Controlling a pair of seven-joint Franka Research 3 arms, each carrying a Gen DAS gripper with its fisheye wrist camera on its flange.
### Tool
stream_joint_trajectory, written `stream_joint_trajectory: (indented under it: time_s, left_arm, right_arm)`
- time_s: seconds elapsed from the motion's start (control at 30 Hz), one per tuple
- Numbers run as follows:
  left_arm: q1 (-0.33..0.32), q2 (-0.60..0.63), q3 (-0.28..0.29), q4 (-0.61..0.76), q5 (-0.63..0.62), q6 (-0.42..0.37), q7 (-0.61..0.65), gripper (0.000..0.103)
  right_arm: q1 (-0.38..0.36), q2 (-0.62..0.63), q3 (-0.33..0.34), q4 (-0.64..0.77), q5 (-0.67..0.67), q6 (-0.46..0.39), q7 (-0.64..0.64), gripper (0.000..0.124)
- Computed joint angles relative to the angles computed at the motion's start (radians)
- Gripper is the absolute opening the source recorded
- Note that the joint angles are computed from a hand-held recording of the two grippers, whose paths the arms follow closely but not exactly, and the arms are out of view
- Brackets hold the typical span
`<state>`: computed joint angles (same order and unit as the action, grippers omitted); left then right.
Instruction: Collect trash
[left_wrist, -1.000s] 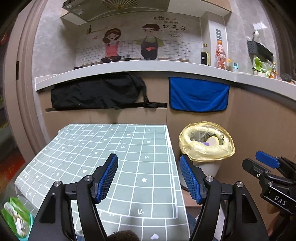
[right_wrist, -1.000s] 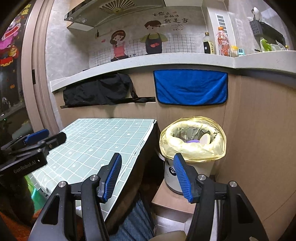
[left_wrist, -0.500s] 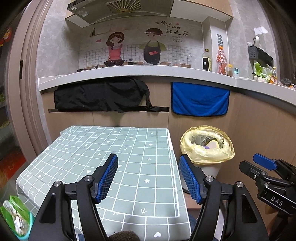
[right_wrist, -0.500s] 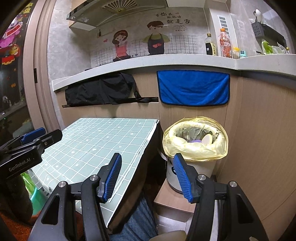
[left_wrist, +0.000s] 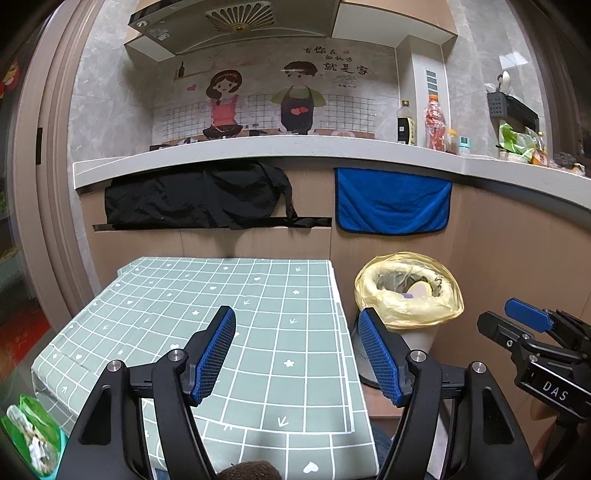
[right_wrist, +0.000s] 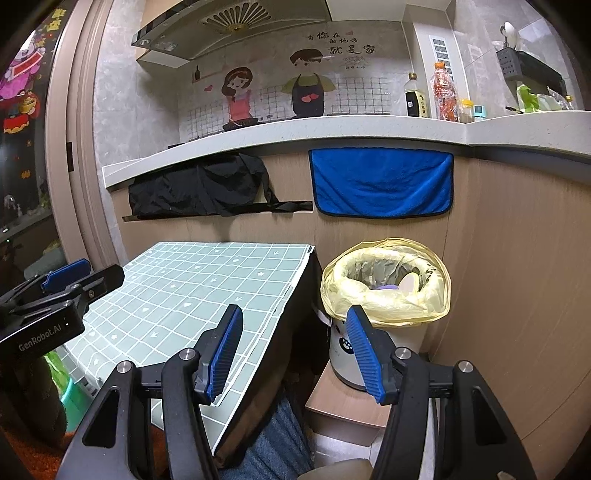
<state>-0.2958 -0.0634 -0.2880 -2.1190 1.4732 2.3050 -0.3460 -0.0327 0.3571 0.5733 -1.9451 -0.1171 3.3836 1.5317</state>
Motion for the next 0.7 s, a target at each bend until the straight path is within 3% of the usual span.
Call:
stream_joint_trajectory:
  time_s: [0.7]
  left_arm:
    - [-0.004,0.004,-0.001,0.009,0.017,0.013,0.009,0.069]
  right_arm:
    - [0.036,-0.019,-0.07,-0.017,-0.057,0.045,0.085,0.056]
